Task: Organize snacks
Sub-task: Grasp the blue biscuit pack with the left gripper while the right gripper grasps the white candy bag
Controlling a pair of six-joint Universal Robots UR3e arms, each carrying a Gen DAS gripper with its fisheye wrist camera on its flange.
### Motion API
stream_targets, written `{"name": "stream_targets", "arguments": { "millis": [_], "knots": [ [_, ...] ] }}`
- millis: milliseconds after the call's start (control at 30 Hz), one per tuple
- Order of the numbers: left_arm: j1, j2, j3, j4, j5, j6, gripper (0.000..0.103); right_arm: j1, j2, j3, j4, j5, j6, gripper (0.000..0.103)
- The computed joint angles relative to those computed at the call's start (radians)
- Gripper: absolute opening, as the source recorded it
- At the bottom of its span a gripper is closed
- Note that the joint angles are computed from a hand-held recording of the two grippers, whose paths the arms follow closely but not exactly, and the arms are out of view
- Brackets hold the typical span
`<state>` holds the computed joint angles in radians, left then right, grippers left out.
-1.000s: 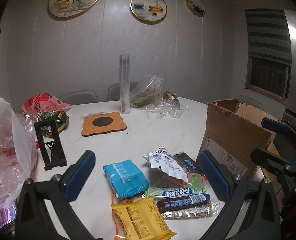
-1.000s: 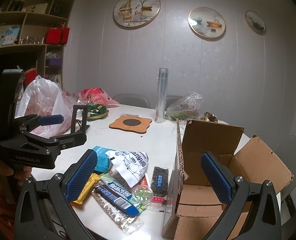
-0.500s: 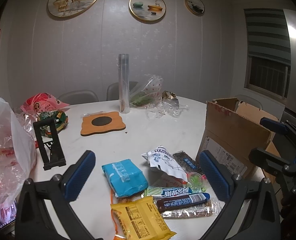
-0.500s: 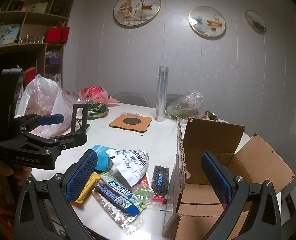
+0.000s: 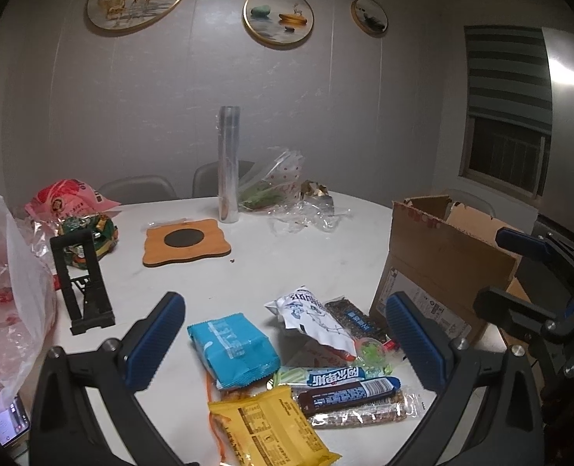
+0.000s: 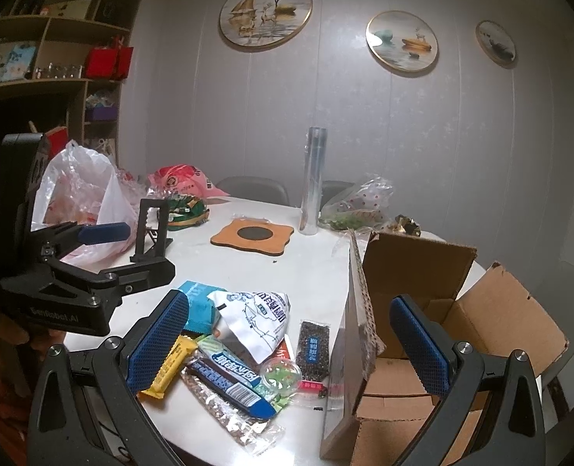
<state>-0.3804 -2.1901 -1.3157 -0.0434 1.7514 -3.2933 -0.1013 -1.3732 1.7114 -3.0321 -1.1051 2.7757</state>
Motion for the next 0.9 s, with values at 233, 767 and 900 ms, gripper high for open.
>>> {"name": "stream_targets", "arguments": {
  "millis": [233,767,900],
  "knots": [
    [0.088,0.056,-0.124,0.094,-0.087,0.005,0.102,0.099,0.011,-0.075,0.029,-0.090,-0.005,0.103],
    [0.312,0.122,-0.351,0.131,-0.277,0.040,0.102,0.287,0.393,-0.606,0.431,-0.185,-0.035,0.087],
    [0.330,0.070,-0.302,0.090,-0.315,0.035,0.102,0.305,0.526,-0.769,0.522,-0.252,-0.007,0.085]
  ]
}}
